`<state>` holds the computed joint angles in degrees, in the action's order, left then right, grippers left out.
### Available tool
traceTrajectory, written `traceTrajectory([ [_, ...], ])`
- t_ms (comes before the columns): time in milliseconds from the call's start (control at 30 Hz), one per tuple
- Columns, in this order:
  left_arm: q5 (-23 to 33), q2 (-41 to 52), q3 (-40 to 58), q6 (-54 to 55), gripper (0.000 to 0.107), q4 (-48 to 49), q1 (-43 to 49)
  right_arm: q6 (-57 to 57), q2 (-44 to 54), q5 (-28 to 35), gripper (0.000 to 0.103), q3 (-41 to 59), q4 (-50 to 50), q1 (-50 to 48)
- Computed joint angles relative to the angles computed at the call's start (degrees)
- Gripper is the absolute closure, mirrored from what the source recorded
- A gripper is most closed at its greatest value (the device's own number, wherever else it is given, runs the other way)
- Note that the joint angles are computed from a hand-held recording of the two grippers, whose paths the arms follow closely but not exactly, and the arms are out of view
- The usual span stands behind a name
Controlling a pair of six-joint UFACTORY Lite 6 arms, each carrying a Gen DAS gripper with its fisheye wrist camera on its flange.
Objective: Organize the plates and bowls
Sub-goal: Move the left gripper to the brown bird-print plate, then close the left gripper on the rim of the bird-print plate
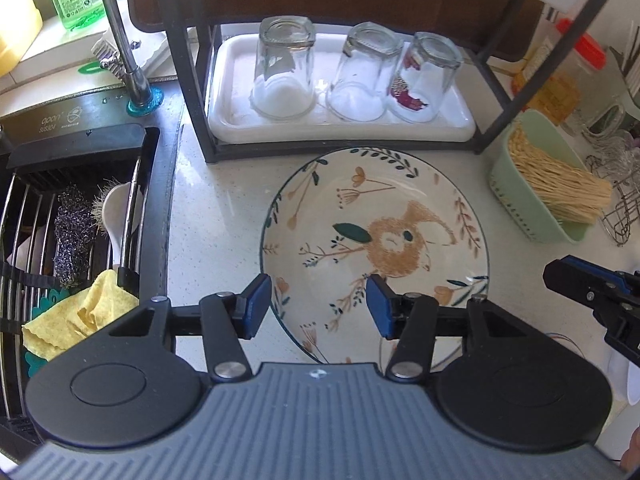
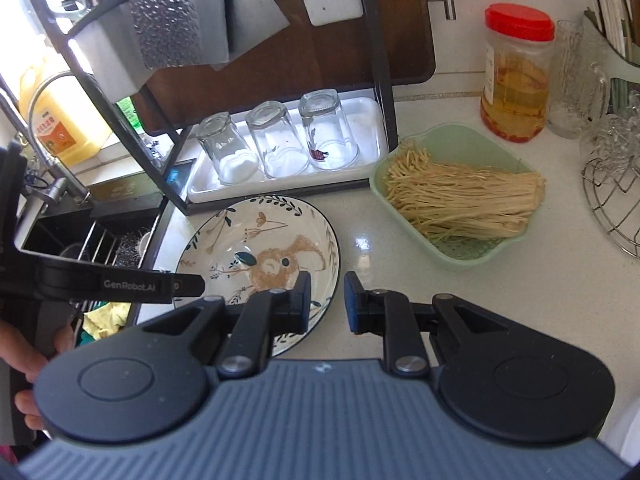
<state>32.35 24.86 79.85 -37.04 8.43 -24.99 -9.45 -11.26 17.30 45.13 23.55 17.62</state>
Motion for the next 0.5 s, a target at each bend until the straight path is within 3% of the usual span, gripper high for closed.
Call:
traceTrajectory([
  [133,1.0,4.1,3.5,0.2,0.037,-2.0,2.3,5.0,5.8,-0.8,0.081,3.5,-4.2,1.0],
  [433,1.2,8.5,6.4,6.5,0.037,-6.5,5.9,11.2,16.2,-0.1,0.081,10.7,-9.6,2.4],
  [500,1.7,10.0,8.1,8.1,0.038,-7.4,6.2,8.5,18.3,0.5,0.079,12.4,-7.0,2.1],
])
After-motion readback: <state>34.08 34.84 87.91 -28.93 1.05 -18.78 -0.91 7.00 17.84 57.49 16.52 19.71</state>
